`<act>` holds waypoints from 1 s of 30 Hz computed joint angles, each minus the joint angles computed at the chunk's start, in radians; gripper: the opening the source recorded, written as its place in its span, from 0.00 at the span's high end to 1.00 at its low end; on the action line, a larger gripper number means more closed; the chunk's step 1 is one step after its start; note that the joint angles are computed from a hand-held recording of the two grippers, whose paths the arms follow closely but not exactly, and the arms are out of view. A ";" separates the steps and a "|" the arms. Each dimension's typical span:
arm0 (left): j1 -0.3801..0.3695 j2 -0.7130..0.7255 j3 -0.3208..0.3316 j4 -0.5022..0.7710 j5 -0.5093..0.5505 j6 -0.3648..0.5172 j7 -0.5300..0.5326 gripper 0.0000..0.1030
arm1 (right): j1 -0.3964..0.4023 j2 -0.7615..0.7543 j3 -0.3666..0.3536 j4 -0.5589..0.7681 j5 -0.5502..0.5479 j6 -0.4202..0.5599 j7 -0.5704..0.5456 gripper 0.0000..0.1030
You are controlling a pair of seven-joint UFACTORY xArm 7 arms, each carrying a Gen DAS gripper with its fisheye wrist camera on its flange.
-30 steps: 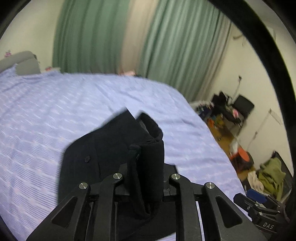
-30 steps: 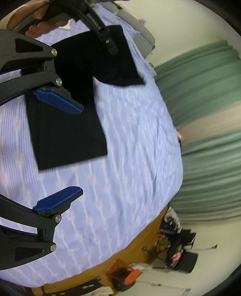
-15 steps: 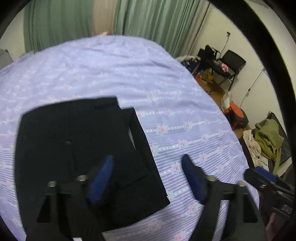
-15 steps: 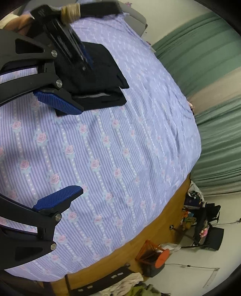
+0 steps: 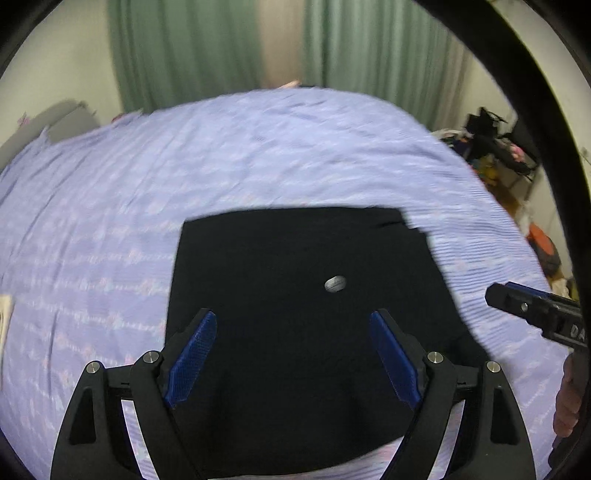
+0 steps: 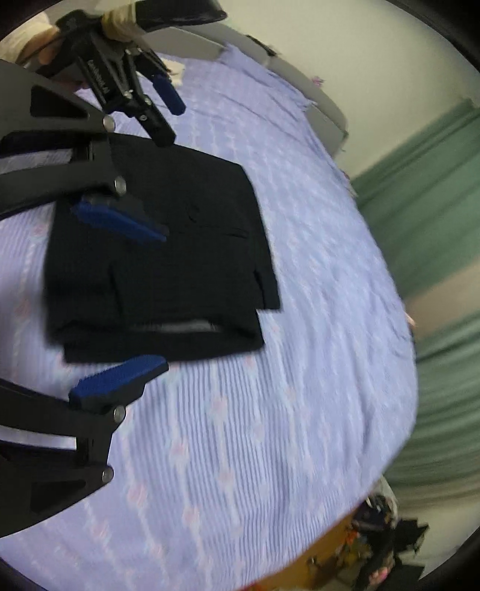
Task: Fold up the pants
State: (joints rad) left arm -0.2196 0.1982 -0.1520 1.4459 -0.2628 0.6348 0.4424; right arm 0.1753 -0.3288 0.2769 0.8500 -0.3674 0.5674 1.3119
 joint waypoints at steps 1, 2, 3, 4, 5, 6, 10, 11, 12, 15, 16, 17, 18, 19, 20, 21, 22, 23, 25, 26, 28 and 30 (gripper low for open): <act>0.000 0.013 0.008 0.004 0.011 0.005 -0.020 0.17 | 0.000 0.039 -0.008 0.012 0.004 -0.024 -0.016 0.46; 0.005 0.015 0.011 -0.006 0.012 0.002 -0.023 0.17 | 0.004 0.073 -0.018 0.023 0.012 -0.044 -0.031 0.48; 0.004 0.023 0.014 -0.006 0.020 0.003 -0.034 0.17 | 0.008 0.104 -0.028 0.031 0.020 -0.060 -0.043 0.51; 0.006 0.031 0.016 -0.004 0.027 0.009 -0.039 0.17 | 0.010 0.124 -0.034 0.039 0.021 -0.059 -0.046 0.52; 0.009 0.034 0.015 -0.008 0.028 0.009 -0.036 0.17 | 0.010 0.143 -0.039 0.044 0.016 -0.060 -0.042 0.52; 0.008 0.030 0.013 -0.023 0.032 -0.001 -0.037 0.17 | 0.009 0.167 -0.042 0.053 0.005 -0.053 -0.027 0.52; 0.023 0.029 0.019 -0.040 0.043 -0.006 -0.016 0.17 | 0.035 0.220 -0.078 0.065 0.044 -0.055 -0.017 0.66; 0.019 0.033 0.020 -0.036 0.053 -0.001 -0.029 0.17 | 0.041 0.226 -0.079 0.075 0.039 -0.045 -0.005 0.66; 0.021 0.036 0.019 -0.035 0.050 0.002 -0.031 0.17 | 0.046 0.220 -0.073 0.083 0.006 -0.023 0.024 0.67; 0.022 0.047 0.016 -0.031 0.044 0.012 -0.050 0.17 | 0.063 0.185 -0.052 0.100 -0.087 0.018 0.095 0.76; 0.025 0.048 0.015 -0.030 0.037 0.021 -0.053 0.17 | 0.063 0.178 -0.053 0.093 -0.097 -0.005 0.107 0.76; 0.029 0.052 0.015 -0.027 0.032 0.027 -0.050 0.17 | 0.065 0.176 -0.057 0.091 -0.092 -0.027 0.105 0.78; 0.028 0.051 0.015 -0.028 0.033 0.030 -0.055 0.17 | 0.066 0.181 -0.060 0.094 -0.084 -0.038 0.094 0.79; 0.029 0.050 0.015 -0.030 0.033 0.032 -0.056 0.17 | 0.066 0.191 -0.063 0.102 -0.080 -0.037 0.085 0.82; 0.029 0.047 0.015 -0.033 0.035 0.032 -0.058 0.17 | 0.065 0.195 -0.066 0.105 -0.077 -0.037 0.079 0.88; 0.027 0.041 0.015 -0.042 0.037 0.027 -0.059 0.17 | 0.065 0.204 -0.067 0.118 -0.077 -0.019 0.073 0.94; 0.027 0.036 0.015 -0.046 0.038 0.026 -0.059 0.17 | 0.067 0.205 -0.068 0.128 -0.074 0.004 0.068 0.95; 0.027 0.033 0.013 -0.046 0.034 0.027 -0.057 0.17 | 0.066 0.197 -0.066 0.129 -0.089 0.011 0.084 0.95; 0.029 0.026 0.008 -0.049 0.018 0.032 -0.049 0.17 | 0.064 0.157 -0.048 0.127 -0.136 0.059 0.137 0.96; 0.028 0.024 0.007 -0.049 0.015 0.035 -0.045 0.17 | 0.062 0.131 -0.041 0.115 -0.150 0.068 0.162 0.96; 0.021 0.024 0.005 -0.053 0.017 0.036 -0.041 0.17 | 0.054 0.092 -0.033 0.084 -0.152 0.079 0.191 0.96; 0.008 0.028 0.005 -0.052 0.035 0.044 -0.049 0.17 | 0.048 0.089 -0.036 0.066 -0.126 0.104 0.178 0.96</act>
State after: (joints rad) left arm -0.2112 0.2260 -0.1473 1.3938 -0.2276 0.6790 0.3929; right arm 0.2238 -0.2400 0.2413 0.9156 -0.4929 0.6717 1.4902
